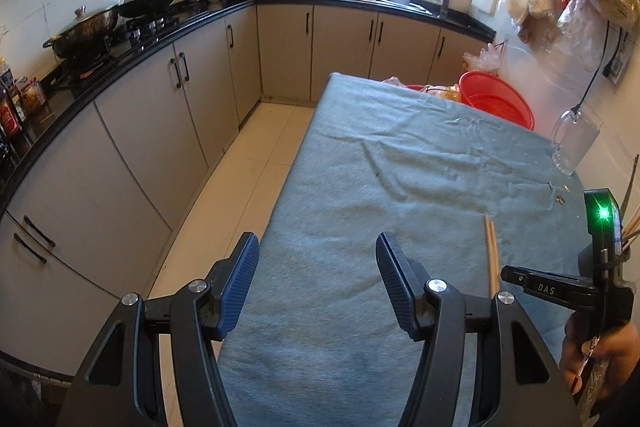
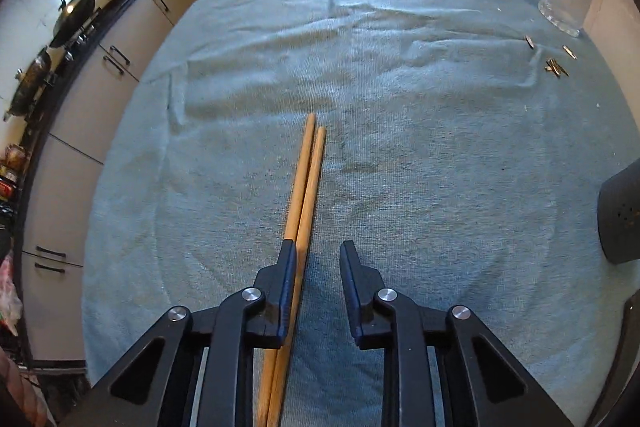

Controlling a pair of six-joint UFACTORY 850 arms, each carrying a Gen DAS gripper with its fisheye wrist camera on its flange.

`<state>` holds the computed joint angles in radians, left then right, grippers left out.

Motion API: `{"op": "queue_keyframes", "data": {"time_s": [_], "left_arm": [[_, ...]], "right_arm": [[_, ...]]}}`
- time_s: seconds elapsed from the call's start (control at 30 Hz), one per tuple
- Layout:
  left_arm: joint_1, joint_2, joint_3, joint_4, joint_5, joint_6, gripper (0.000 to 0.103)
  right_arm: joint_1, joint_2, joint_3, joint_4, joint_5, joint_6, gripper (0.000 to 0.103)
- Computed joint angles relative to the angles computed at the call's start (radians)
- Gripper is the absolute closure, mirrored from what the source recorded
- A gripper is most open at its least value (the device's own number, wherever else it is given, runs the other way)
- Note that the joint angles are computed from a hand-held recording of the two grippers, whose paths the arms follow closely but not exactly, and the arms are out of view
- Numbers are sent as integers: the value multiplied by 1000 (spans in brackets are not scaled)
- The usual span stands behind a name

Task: Organize utensils
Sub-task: 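Close the right tool on a chopstick while the left tool grasps the other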

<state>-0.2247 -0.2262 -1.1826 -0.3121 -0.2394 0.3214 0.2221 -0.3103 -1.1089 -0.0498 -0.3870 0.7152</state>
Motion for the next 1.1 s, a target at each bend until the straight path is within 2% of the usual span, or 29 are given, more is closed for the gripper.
{"op": "queue_keyframes", "data": {"time_s": [0.1,0.2,0.37,0.47,0.57,0.7,0.73,0.83,0.87,1.0,1.1], "left_arm": [[10,-10,-3,-32,-6,36,43],[13,-21,-12,-48,-15,57,43],[4,-42,-31,-79,-30,97,43],[-8,-53,-45,-107,-47,133,43],[-25,-68,-63,-146,-75,178,43],[-58,-99,-104,-207,-138,241,43],[-67,-110,-118,-226,-161,258,43],[-99,-149,-166,-275,-235,294,43],[-113,-167,-186,-295,-259,307,43],[-178,-234,-247,-268,-317,276,43],[-215,-295,-300,-228,-360,221,49]], "right_arm": [[1,-17,-11,26,-2,-24,82],[14,-29,-26,-73,-21,60,83],[14,-54,-54,-95,-56,54,84],[19,-71,-71,-126,-81,55,93],[10,-57,-51,-131,-99,52,96],[-17,22,37,-97,-60,55,96],[-20,72,83,-134,-35,100,96],[-16,120,117,-186,-28,154,96],[-11,175,153,-251,-27,219,96],[-3,241,195,-317,-31,281,96],[12,294,220,-351,-44,305,96]]}}
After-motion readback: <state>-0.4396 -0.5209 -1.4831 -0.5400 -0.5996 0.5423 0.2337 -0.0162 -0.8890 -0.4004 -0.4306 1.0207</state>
